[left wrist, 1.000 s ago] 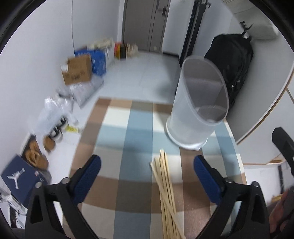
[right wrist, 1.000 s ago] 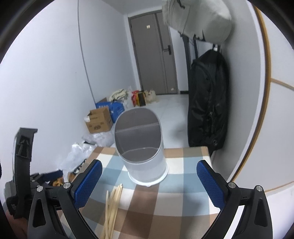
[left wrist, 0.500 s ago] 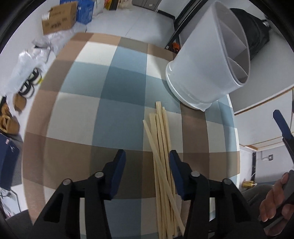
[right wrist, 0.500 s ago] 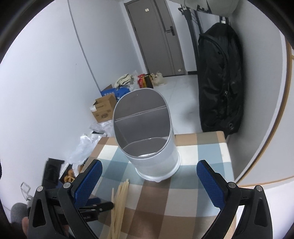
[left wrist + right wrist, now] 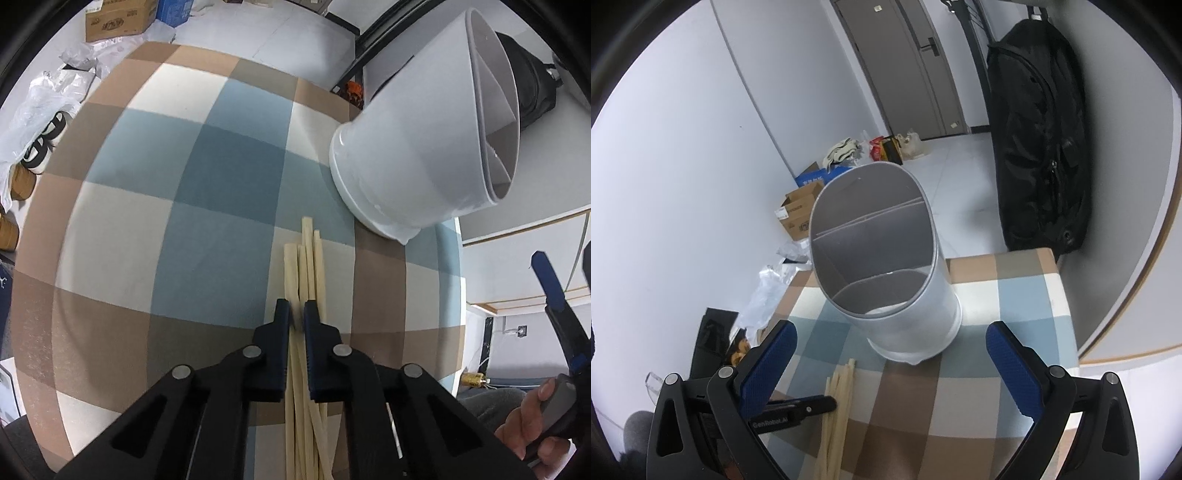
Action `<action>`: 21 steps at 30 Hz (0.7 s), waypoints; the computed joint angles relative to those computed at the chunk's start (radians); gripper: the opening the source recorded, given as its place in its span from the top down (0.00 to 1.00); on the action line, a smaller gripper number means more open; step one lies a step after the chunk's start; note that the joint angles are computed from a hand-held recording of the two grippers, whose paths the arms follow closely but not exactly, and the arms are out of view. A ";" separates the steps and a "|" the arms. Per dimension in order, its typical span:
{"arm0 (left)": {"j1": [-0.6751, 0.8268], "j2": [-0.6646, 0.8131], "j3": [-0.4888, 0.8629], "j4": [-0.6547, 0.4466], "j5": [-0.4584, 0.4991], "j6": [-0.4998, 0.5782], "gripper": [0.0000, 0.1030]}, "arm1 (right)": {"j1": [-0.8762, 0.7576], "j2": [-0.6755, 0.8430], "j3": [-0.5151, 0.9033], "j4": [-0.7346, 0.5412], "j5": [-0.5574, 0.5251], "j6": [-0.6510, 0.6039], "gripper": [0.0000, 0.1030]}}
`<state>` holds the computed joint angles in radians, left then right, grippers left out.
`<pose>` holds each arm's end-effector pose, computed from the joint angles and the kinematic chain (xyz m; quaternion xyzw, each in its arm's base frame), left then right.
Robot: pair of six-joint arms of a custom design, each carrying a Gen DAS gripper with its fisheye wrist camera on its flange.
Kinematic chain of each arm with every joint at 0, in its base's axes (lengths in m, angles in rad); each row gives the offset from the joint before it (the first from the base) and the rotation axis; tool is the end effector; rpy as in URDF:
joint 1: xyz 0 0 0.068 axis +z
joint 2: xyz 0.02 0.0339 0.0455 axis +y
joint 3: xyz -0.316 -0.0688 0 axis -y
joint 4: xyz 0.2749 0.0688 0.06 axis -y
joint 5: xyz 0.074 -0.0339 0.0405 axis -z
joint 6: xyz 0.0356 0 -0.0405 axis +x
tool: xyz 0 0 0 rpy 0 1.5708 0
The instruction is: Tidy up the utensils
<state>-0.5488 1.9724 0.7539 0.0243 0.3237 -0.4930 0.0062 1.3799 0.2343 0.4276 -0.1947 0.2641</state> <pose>0.2793 -0.1841 0.0668 0.0572 0.9683 -0.2292 0.0815 0.2101 0.0082 0.1264 0.0767 0.9038 0.1432 0.3960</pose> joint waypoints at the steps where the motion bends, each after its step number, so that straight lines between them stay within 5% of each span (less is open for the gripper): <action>1: -0.001 -0.007 -0.005 0.007 -0.002 -0.003 0.97 | -0.005 0.008 0.002 0.001 -0.004 0.002 0.01; 21: 0.111 -0.133 -0.082 0.013 0.080 0.033 1.00 | 0.063 0.206 0.037 0.022 -0.082 0.024 0.32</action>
<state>-0.4383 1.8395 0.6718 0.0371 0.4033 -0.4605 0.0693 1.5863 0.2718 0.4498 -0.2767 0.2878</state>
